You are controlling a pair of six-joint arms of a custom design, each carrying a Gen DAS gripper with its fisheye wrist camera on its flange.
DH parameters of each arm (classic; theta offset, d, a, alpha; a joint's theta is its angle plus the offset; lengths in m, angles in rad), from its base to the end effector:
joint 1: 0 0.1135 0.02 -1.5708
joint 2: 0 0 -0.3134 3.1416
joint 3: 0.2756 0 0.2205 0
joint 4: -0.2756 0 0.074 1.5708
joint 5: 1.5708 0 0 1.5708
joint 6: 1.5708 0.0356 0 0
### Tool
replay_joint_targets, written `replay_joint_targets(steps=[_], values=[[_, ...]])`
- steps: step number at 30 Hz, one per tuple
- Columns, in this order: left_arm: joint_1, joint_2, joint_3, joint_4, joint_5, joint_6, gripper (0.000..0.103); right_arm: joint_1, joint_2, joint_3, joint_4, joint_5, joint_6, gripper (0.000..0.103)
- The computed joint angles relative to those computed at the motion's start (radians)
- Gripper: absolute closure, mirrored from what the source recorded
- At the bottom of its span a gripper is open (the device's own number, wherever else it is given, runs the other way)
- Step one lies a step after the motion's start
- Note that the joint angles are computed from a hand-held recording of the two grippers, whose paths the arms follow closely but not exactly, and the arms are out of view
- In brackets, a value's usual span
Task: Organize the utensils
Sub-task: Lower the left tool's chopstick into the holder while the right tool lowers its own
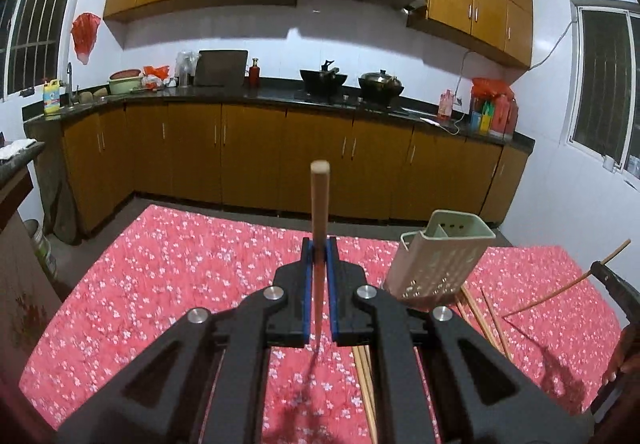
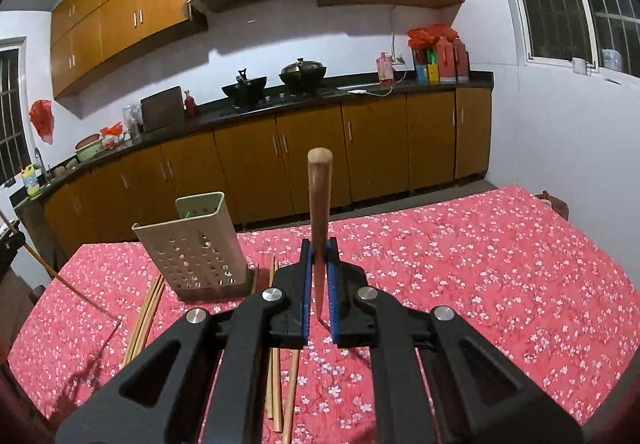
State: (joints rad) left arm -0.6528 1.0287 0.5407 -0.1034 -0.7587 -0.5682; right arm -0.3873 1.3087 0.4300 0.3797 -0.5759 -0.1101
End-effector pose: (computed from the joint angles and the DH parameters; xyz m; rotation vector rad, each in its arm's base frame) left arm 0.1394 -0.0757 0.2798 -0.3305 1.9599 0.0410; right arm 0.2032 -0.0620 0.2414 -0.0708 1.9931 0.2767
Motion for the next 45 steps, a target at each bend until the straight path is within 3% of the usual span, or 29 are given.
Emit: replay_joint_targets(steps=[7, 17, 26, 30, 41, 43, 45], values=[[0.056, 0.008, 0.061, 0.016, 0.035, 0.068, 0.095, 0.056, -0.045, 0.084, -0.036, 0.031, 0.053, 0.095], [0.048, 0.041, 0.272, 0.122, 0.055, 0.169, 0.095, 0.154, -0.098, 0.289, -0.04, -0.069, 0.296, 0.095], [0.026, 0.169, 0.291, 0.36, 0.043, 0.198, 0.095, 0.323, -0.015, 0.288, -0.02, 0.065, 0.223, 0.095], [0.037, 0.246, 0.276, 0.436, 0.084, 0.197, 0.095, 0.348, 0.034, 0.287, -0.021, 0.091, 0.206, 0.095], [0.115, 0.413, 0.285, 0.403, 0.234, 0.129, 0.094, 0.397, 0.1, 0.3, -0.073, 0.116, 0.176, 0.095], [0.123, 0.424, 0.273, 0.411, 0.246, 0.122, 0.09, 0.394, 0.102, 0.3, -0.085, 0.108, 0.172, 0.088], [0.129, 0.423, 0.263, 0.414, 0.249, 0.116, 0.083, 0.388, 0.092, 0.289, -0.073, 0.108, 0.178, 0.068]])
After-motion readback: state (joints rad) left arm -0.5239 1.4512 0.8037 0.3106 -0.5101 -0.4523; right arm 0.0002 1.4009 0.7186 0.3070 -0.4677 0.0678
